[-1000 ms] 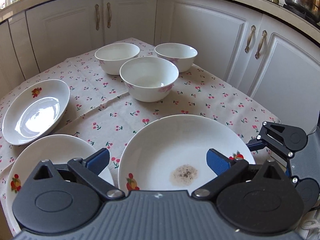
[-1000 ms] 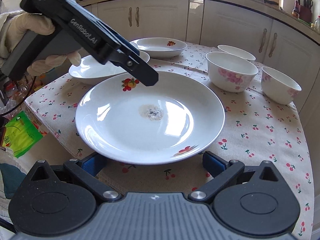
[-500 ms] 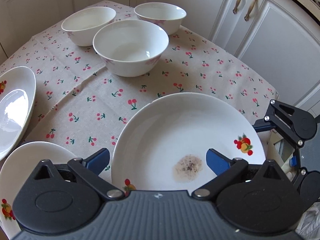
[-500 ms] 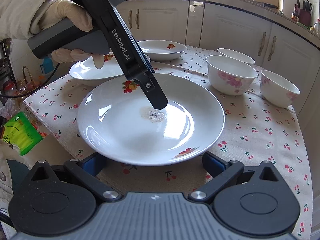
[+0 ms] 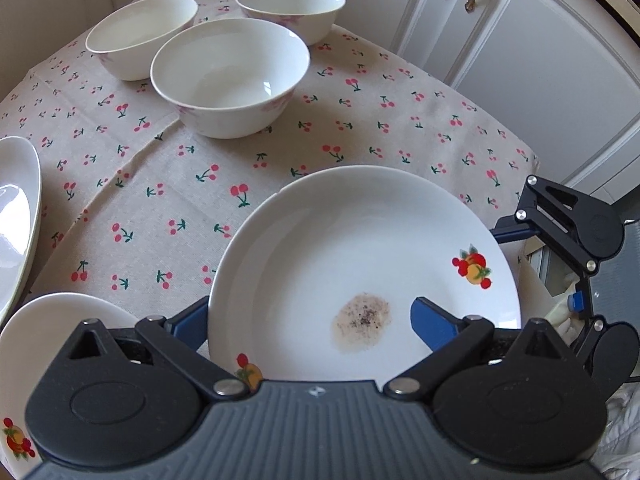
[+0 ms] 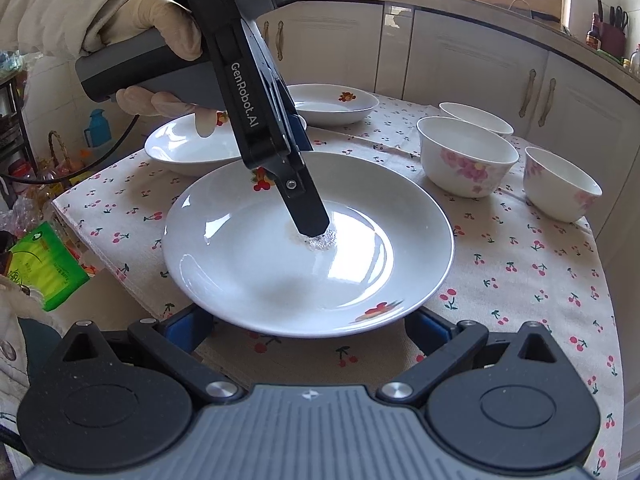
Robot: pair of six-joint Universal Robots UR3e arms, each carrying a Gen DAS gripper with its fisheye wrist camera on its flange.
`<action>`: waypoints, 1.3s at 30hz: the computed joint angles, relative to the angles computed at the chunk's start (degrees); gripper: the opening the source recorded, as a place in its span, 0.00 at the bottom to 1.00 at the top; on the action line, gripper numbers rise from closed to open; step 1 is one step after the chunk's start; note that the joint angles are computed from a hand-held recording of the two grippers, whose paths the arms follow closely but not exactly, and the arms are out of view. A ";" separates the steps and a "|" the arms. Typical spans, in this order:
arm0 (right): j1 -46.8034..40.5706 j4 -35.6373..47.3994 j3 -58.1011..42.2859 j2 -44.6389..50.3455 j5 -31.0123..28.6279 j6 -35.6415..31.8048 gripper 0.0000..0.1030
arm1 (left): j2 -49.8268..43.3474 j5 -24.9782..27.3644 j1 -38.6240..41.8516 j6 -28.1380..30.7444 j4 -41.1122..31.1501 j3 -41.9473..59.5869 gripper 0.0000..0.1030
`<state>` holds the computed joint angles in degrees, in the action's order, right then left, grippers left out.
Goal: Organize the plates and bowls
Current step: 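Grasp the rim of the brown-stained plate with the left tool and lift it, then lower the stained plate onto the other white plate with the left tool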
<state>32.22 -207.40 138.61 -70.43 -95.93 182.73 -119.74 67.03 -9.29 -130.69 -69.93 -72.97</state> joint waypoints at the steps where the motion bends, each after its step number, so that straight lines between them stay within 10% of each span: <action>1: -0.11 0.07 -0.06 0.03 0.21 -0.07 1.00 | -0.29 -0.11 0.07 0.10 -0.71 0.61 0.97; 39: -4.52 7.72 -0.97 -5.84 5.77 -2.09 1.00 | 2.36 -3.17 1.93 0.23 -1.94 -0.11 0.97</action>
